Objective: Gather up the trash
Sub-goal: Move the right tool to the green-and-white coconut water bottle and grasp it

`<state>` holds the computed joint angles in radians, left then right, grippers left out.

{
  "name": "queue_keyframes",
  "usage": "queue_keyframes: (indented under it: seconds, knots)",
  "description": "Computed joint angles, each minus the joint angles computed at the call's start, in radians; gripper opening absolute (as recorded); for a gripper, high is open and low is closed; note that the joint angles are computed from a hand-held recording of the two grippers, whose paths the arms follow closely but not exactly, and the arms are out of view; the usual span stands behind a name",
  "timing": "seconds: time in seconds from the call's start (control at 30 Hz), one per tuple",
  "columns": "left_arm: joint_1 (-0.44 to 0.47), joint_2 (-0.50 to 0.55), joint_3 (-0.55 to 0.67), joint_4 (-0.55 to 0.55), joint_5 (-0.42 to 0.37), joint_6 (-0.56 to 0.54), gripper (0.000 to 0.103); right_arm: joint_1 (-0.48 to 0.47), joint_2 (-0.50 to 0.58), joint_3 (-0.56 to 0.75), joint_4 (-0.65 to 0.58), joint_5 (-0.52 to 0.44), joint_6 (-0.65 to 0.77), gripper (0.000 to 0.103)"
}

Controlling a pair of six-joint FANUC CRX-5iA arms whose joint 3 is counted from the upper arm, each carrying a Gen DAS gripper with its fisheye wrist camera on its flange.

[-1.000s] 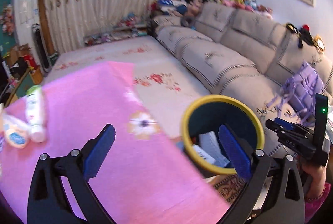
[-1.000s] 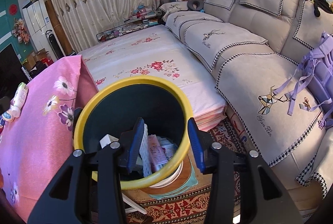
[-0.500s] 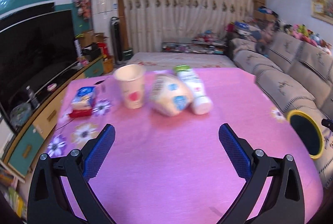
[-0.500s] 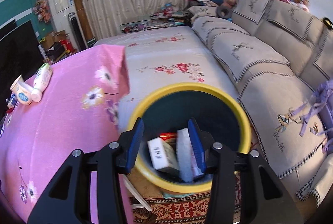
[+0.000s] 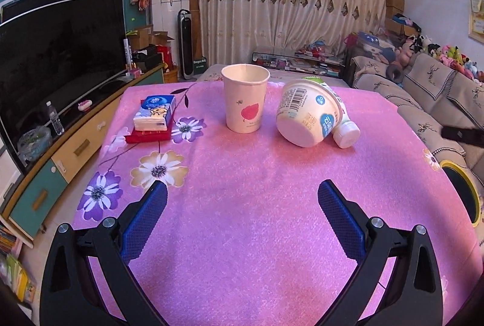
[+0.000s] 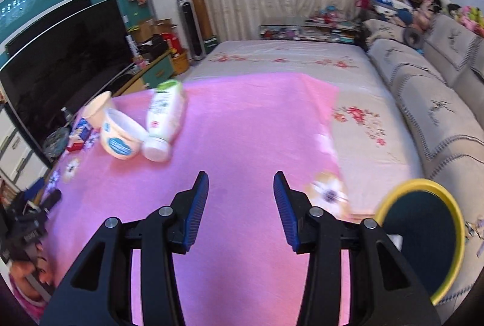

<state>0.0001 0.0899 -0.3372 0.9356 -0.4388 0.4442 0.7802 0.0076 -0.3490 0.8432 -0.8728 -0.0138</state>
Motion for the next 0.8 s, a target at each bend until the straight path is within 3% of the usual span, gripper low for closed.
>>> queue_keyframes:
  seconds: [0.17, 0.3, 0.57, 0.8]
  knots:
    - [0.014, 0.021, 0.034, -0.075, -0.071, 0.072, 0.098, -0.058, 0.138, 0.195, -0.133, 0.079, 0.184, 0.043]
    - [0.008, 0.020, 0.037, -0.099, -0.075, 0.080, 0.098, -0.094, 0.267, 0.399, -0.265, 0.051, 0.358, 0.043]
    - [-0.002, 0.013, 0.029, -0.105, -0.080, 0.068, 0.098, -0.154, 0.531, 0.824, -0.460, -0.134, 0.590, 0.049]
    - [-0.012, 0.010, 0.016, -0.079, -0.083, 0.024, 0.098, -0.167, 0.764, 1.184, -0.478, -0.388, 0.679, 0.061]
